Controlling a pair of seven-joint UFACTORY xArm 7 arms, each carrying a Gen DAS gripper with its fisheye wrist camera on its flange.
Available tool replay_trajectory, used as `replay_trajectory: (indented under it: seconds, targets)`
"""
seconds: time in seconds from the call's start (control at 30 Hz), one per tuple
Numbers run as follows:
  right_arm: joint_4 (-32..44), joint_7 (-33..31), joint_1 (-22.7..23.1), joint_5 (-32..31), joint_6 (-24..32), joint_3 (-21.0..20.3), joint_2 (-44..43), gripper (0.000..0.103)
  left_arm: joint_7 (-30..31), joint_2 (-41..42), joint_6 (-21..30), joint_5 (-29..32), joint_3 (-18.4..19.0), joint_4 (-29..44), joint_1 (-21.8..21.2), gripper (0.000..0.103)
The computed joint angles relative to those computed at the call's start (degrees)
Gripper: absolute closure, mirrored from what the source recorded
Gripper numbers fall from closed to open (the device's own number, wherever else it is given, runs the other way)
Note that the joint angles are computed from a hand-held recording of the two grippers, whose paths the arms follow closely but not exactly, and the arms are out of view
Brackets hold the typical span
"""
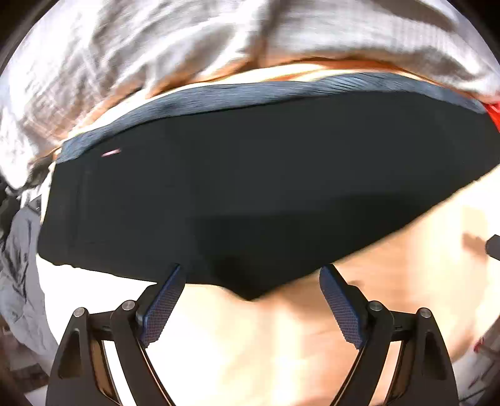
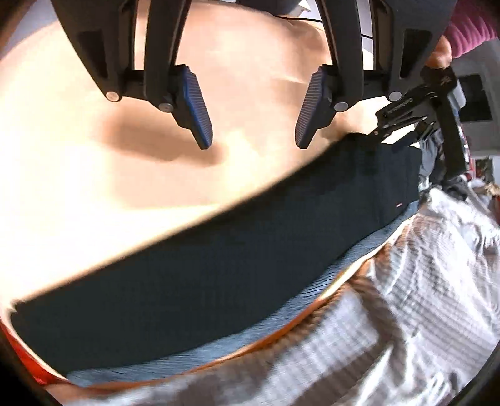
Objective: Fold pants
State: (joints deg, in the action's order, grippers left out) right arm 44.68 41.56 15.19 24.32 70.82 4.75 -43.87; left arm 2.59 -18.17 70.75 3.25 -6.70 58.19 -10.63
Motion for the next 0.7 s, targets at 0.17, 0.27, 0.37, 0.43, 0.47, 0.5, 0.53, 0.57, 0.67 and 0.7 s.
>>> replay_trajectory:
  seconds: [0.17,0.27,0.37,0.43,0.47,0.5,0.53,0.57,0.67,0.7]
  targets:
    - [-3.5,3.3,-3.2,-1.7,5.7,-2.4,-7.3,0.041,-2.6,1.8,1.4,-3.0,-3.4,2.3,-4.1,0.014]
    - [-4.5,3.1,-5.1,-3.2,8.0,-3.8,-10.4,0.041,-4.3,4.2,1.2,-4.2,-5.4,4.9,-7.1,0.014]
    - [-5.6,2.5,-7.6,-4.6,9.8,-5.7,-13.1,0.041,-6.0,6.3,1.0,-4.1,-6.4,7.3,-9.2,0.014]
    - [-5.9,1.9,-9.4,-5.6,10.6,-6.8,-14.0,0.041,-8.0,8.6,1.0,-4.1,-7.0,9.8,-10.4,0.014]
    - [-6.2,1.5,-10.8,-6.5,10.9,-7.9,-14.8,0.041,-9.3,10.2,0.9,-4.1,-7.3,11.4,-11.0,0.014]
    - [-6.4,1.0,-11.9,-7.0,10.9,-8.7,-15.1,0.041,-10.2,11.4,0.7,-3.8,-7.4,12.7,-11.6,0.014]
    - [-6.6,0.3,-13.2,-7.8,10.9,-9.8,-15.3,0.041,-10.9,12.9,0.8,-3.2,-7.6,14.1,-12.1,0.014]
    - [-6.5,-0.5,-14.1,-8.4,10.8,-10.4,-15.2,0.041,-12.2,14.8,0.9,-1.8,-7.9,15.9,-12.8,0.014]
    - [-6.7,-3.8,-17.0,-10.0,8.6,-12.8,-14.3,0.041,-15.8,20.5,1.3,0.6,-8.2,21.9,-15.0,0.014]
    - [-6.9,-4.7,-17.7,-9.9,7.4,-13.4,-13.9,0.041,-17.7,22.5,1.4,1.6,-8.1,24.3,-15.9,0.014]
